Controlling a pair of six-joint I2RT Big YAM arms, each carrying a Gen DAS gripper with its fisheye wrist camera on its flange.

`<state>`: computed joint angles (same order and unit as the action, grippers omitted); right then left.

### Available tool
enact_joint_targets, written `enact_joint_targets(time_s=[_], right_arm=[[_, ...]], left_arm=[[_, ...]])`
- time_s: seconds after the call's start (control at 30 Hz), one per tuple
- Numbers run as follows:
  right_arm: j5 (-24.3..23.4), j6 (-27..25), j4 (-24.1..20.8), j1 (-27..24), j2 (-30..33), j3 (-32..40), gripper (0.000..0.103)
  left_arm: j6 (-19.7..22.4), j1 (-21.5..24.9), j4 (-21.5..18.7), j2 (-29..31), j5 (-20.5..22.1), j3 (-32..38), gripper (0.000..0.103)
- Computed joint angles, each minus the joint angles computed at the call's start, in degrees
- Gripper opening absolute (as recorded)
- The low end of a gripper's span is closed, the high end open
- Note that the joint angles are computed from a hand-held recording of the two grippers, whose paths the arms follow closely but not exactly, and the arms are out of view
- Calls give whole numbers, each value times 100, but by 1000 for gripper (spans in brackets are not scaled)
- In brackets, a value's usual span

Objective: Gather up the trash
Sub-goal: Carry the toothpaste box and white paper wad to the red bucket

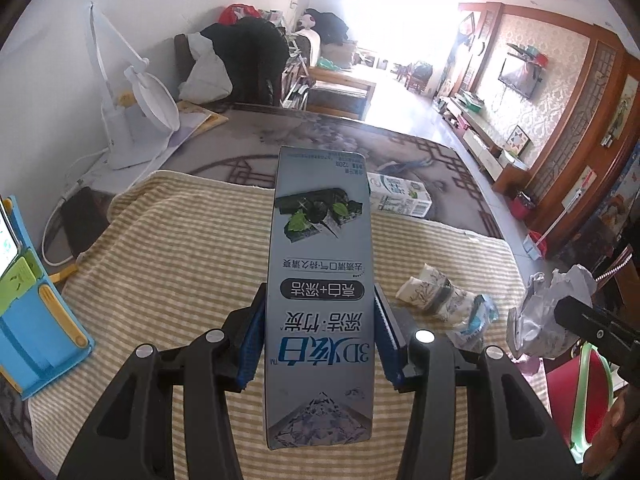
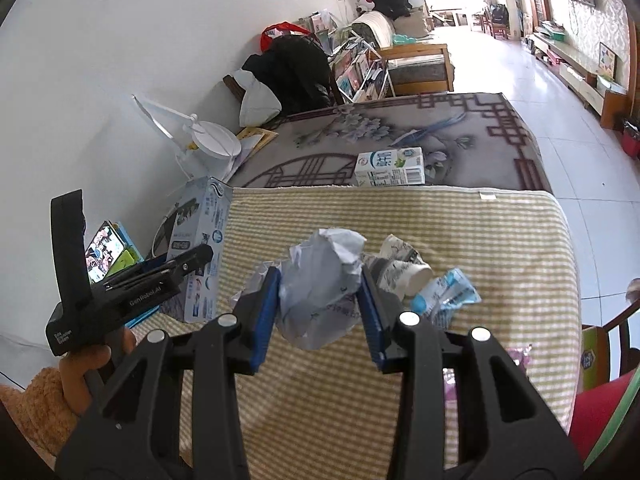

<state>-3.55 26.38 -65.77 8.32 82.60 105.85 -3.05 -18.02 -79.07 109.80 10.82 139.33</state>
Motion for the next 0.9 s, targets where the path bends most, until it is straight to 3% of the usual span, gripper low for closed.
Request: enact_joint_targets(time_s=[0.6, 0.9], right_arm=[[13, 193, -47, 4, -315, -417, 38], [-24, 157, -53, 46, -283, -378, 38]], left_arm=[[199, -167, -298, 148, 56, 260, 46], [154, -179, -156, 16, 3, 33, 46]])
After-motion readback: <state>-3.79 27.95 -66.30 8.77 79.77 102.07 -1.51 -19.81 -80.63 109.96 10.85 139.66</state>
